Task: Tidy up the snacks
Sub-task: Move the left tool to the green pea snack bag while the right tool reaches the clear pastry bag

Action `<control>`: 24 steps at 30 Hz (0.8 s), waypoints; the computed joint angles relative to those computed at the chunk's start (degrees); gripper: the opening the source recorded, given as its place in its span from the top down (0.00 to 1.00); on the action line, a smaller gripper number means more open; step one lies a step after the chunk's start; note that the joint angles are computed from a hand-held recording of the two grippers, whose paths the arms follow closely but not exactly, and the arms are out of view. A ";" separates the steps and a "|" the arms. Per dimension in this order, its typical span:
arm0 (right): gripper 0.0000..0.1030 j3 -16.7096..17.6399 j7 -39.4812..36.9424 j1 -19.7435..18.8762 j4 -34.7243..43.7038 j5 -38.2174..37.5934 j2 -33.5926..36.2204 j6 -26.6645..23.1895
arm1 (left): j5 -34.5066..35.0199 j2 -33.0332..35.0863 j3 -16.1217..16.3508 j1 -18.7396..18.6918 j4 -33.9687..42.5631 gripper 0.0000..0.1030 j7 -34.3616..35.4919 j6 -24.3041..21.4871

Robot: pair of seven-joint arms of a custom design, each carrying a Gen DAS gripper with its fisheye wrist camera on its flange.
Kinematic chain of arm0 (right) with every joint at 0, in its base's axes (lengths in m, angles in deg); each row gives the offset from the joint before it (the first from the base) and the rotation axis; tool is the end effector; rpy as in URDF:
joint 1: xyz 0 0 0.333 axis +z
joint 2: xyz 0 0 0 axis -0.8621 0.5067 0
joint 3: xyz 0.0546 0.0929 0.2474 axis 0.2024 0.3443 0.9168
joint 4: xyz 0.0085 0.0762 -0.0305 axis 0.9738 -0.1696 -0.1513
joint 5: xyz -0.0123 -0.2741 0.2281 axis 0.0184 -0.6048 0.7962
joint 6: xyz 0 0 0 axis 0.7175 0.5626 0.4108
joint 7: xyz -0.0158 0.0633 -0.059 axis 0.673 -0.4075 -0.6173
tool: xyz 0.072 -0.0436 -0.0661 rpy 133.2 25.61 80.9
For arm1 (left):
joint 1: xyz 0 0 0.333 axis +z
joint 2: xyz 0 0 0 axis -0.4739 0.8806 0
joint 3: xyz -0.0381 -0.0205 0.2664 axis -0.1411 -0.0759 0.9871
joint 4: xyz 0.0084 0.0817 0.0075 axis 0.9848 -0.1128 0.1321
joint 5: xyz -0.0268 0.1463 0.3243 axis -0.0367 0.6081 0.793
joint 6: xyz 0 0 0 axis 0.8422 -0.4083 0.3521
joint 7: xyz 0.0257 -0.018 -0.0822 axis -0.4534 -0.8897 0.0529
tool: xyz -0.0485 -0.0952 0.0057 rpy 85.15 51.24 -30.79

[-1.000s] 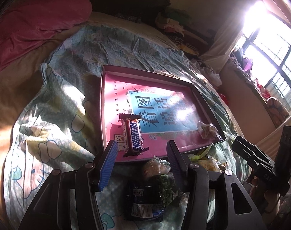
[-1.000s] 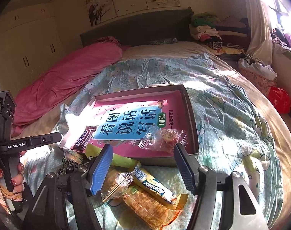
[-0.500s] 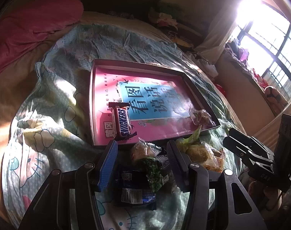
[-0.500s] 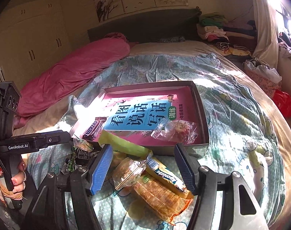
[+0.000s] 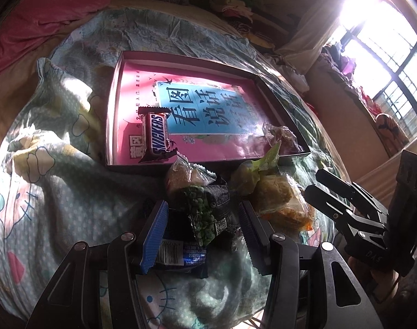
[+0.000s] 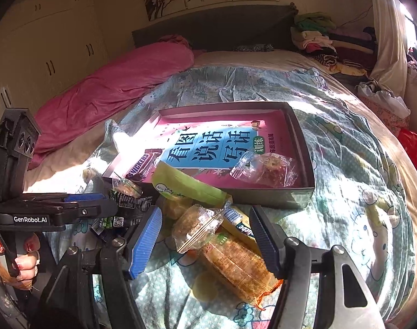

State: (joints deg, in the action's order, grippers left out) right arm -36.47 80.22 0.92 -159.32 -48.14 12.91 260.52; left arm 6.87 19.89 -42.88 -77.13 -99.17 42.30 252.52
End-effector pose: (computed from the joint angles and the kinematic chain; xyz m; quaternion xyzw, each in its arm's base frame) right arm 0.4482 0.4848 0.3026 -0.7825 0.4714 -0.1289 0.3857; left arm 0.4204 -0.2714 0.2900 -0.7164 0.6100 -0.3316 0.0687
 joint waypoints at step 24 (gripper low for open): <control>0.38 6.03 -1.59 -5.04 5.22 -5.17 3.70 -4.11 | 18.06 3.63 -17.63 20.23 3.12 0.71 -12.55 0.02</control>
